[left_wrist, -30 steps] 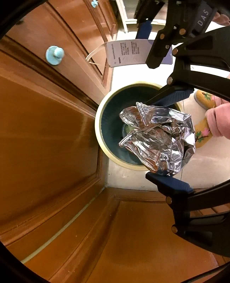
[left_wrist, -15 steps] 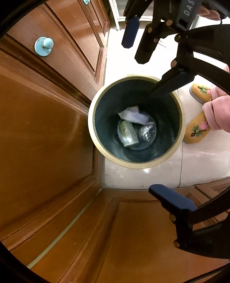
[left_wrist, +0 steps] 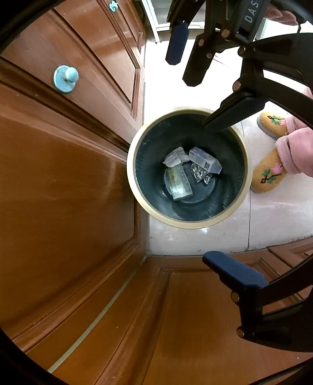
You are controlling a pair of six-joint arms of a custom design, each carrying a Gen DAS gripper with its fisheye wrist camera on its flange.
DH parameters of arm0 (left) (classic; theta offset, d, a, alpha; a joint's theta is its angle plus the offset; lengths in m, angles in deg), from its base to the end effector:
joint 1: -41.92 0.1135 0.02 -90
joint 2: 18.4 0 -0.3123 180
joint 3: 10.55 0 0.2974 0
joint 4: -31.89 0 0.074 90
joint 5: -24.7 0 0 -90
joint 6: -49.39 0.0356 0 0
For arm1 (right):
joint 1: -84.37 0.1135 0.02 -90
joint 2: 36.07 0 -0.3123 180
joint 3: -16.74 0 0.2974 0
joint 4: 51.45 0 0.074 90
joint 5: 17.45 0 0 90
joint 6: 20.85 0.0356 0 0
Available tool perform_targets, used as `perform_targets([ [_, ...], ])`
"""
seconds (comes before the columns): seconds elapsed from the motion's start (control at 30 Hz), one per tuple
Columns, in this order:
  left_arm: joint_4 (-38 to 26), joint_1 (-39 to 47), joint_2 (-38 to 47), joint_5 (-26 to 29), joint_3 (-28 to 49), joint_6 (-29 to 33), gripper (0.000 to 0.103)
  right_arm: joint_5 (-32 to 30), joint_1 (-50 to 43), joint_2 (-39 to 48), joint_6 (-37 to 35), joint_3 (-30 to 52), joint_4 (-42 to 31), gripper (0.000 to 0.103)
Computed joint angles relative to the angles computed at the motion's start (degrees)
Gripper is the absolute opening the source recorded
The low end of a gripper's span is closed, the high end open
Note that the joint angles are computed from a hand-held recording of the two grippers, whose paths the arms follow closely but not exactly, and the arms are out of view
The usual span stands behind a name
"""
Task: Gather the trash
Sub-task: 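Raise both tools back up toward the counter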
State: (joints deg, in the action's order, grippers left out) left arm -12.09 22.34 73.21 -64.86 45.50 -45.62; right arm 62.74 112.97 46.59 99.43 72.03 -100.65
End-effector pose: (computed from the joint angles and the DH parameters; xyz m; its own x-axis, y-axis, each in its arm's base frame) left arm 0.2737 -0.0976 0.1449 -0.9524 0.2461 -0.1802 0.2542 0.9669 -0.0234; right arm 0.2338 0.1344 0.1804 -0.9928 0.0246 -0.1170 -0.0067 0.9655 0.2602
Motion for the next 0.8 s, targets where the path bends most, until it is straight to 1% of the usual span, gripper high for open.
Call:
perform_targets([
  [0.13,-2.34,-0.54,-1.89,0.24,0.92,-0.85,0.099,0.09,-0.37,-1.39,0.44,1.08,-2.51,0.053],
  [0.23,-5.33,-0.81,-3.92,0.43,2.10,-1.66,0.099,0.09,-0.77,-3.27,0.49,2.43,-5.48,0.053],
  [0.43,-13.45,-0.79,-8.63,1.66,6.51,-3.13,0.099,0.24,-1.10,-6.90,0.90,7.35,-13.32,0.053],
  [0.6,-21.13,-0.75,-12.39,1.91,12.63,-3.97,0.099,1.33,-0.66,-9.00,1.39,13.78,-21.44,0.053],
  [0.8,-30.58,-1.12,-15.08,1.88,21.83,-4.31,0.099,3.67,0.21,-9.57,2.15,25.68,-33.21,0.053],
])
